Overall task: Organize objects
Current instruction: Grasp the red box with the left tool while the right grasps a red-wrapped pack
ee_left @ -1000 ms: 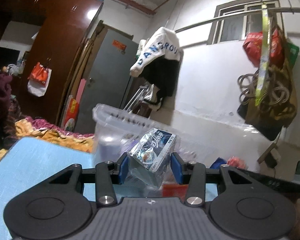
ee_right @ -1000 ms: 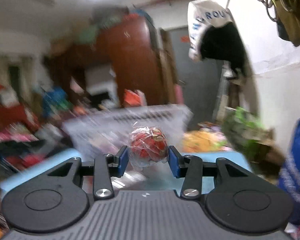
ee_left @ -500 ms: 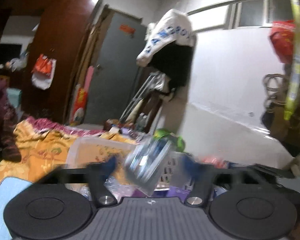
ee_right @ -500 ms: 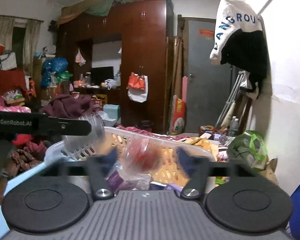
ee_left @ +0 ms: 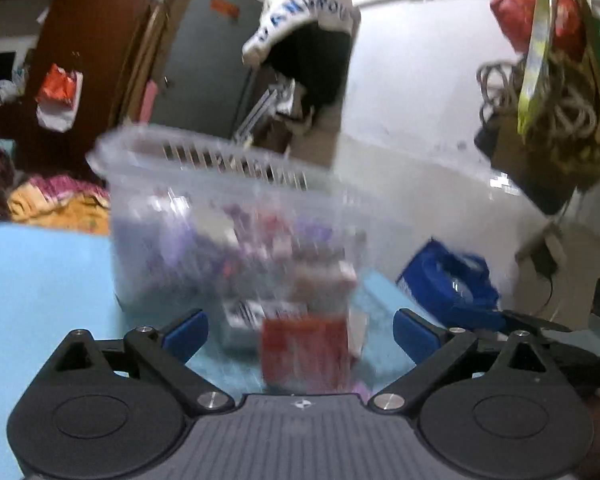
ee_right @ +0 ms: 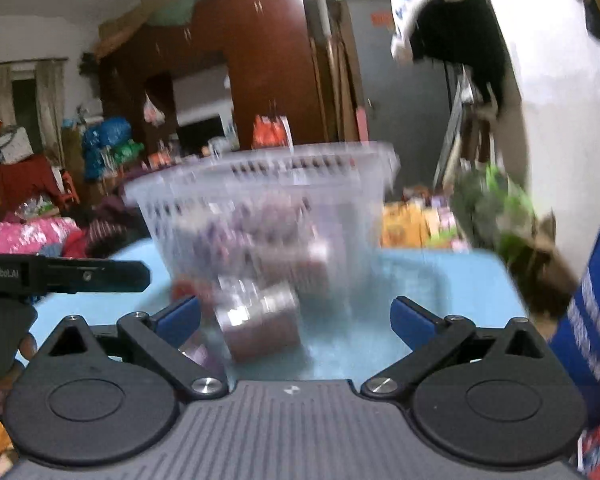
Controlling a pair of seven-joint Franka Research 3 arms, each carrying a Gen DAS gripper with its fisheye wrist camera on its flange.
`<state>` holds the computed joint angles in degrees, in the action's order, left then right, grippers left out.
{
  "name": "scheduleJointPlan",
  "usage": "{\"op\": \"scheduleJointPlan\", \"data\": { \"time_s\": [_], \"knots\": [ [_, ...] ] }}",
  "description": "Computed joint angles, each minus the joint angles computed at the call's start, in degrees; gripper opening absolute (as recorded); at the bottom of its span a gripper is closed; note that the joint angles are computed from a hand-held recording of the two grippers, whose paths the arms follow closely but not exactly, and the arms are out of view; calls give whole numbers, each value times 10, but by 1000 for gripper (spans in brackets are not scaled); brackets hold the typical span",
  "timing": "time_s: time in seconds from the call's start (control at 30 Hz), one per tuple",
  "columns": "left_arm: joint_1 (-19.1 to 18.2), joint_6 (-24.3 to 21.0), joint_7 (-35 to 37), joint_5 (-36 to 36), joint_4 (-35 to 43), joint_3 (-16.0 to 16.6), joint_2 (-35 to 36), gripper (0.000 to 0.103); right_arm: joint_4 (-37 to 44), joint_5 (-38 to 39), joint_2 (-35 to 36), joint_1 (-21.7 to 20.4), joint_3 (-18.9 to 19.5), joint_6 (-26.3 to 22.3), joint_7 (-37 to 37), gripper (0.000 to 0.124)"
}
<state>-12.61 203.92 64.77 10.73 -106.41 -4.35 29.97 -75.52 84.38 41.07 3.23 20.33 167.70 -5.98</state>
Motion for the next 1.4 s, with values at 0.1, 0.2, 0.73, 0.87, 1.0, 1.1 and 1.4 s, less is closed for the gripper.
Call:
{"op": "scheduleJointPlan", "data": {
  "time_s": [0.1,0.2,0.73,0.87,1.0,1.1,1.4],
  "knots": [
    [9,-62,-6,15,42,-16,24,97,5,-39,7,8,-12,-9,40,103],
    [10,-107,-22,24,70,-19,37,97,5,-54,9,5,-7,-9,44,103],
    [20,-21,-47,40,8,4,9,65,63,-295,64,74,-65,12,240,103],
    [85,1,-69,92,-1,-46,10,65,107,-375,90,97,-107,-30,333,84],
    [96,1,-84,117,11,-55,22,65,103,-400,87,71,-88,-61,368,36],
    [77,5,-79,99,9,-36,21,66,80,-402,76,40,-51,-54,353,35],
    [82,12,-86,102,4,-38,20,66,-41,-364,15,-41,55,15,241,90]
  ]
}}
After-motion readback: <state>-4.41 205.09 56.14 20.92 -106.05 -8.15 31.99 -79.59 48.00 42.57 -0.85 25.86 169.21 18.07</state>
